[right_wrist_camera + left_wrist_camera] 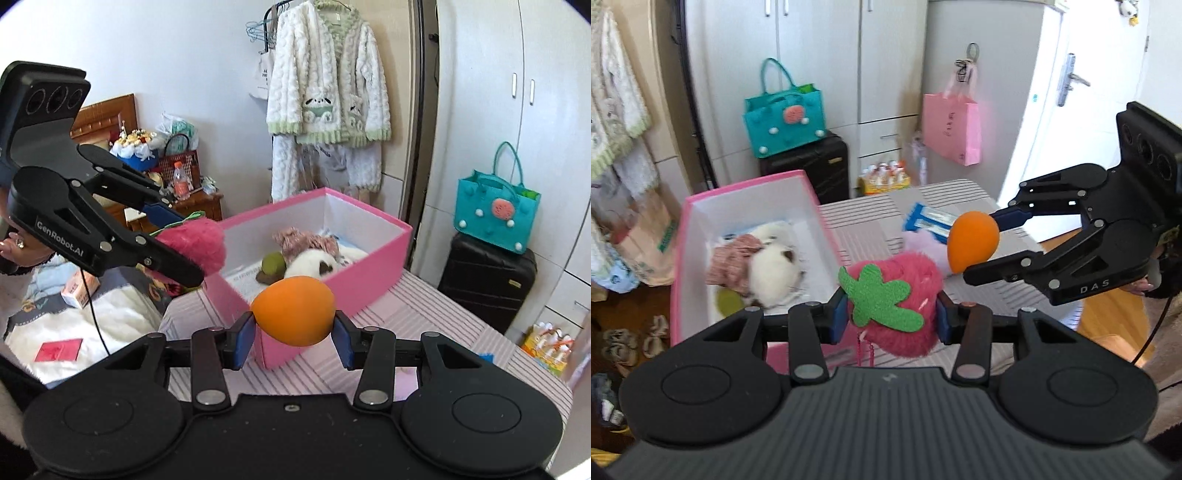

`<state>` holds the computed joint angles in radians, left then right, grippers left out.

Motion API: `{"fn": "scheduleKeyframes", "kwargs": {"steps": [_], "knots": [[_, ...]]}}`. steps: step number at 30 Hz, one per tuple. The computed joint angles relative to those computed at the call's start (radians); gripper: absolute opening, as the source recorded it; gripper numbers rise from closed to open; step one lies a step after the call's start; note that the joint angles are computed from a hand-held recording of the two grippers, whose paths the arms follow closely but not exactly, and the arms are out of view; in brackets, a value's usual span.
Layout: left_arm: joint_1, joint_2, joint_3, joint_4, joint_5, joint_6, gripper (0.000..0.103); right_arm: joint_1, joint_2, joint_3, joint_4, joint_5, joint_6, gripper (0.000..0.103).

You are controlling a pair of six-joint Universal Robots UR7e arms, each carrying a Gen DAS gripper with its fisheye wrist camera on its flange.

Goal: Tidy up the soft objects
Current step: 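Lift and carry the strawberry plush and orange ball over the pink box, then lower both items into the pink box and open both grippers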

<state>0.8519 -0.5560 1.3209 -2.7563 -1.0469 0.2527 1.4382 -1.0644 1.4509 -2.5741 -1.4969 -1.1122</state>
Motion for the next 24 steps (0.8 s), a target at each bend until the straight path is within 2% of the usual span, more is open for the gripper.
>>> {"fn": "scheduleKeyframes", "kwargs": {"steps": [4,7,9,15,24], "knots": [[0.032,0.019,-0.034,-0.023,-0.001,0.008,0.044,0.016,0.065,-0.05,-0.038,0.0,0.002,0.051],[0.069,0.051,-0.106,0.017,-0.025,-0.028,0.044,0.034,0.119,-0.093,-0.087,-0.024,-0.017,0.051],[0.086,0.09,-0.173,0.051,-0.012,-0.054,0.044,0.041,0.156,-0.13,-0.097,-0.034,-0.04,0.051],[0.134,0.196,-0.377,0.21,-0.016,-0.094,0.044,0.046,0.268,-0.297,-0.012,-0.045,0.029,0.051],[0.17,0.284,-0.525,0.372,0.028,-0.059,0.045,0.076,0.419,-0.509,0.066,-0.114,0.032,0.051]]}}
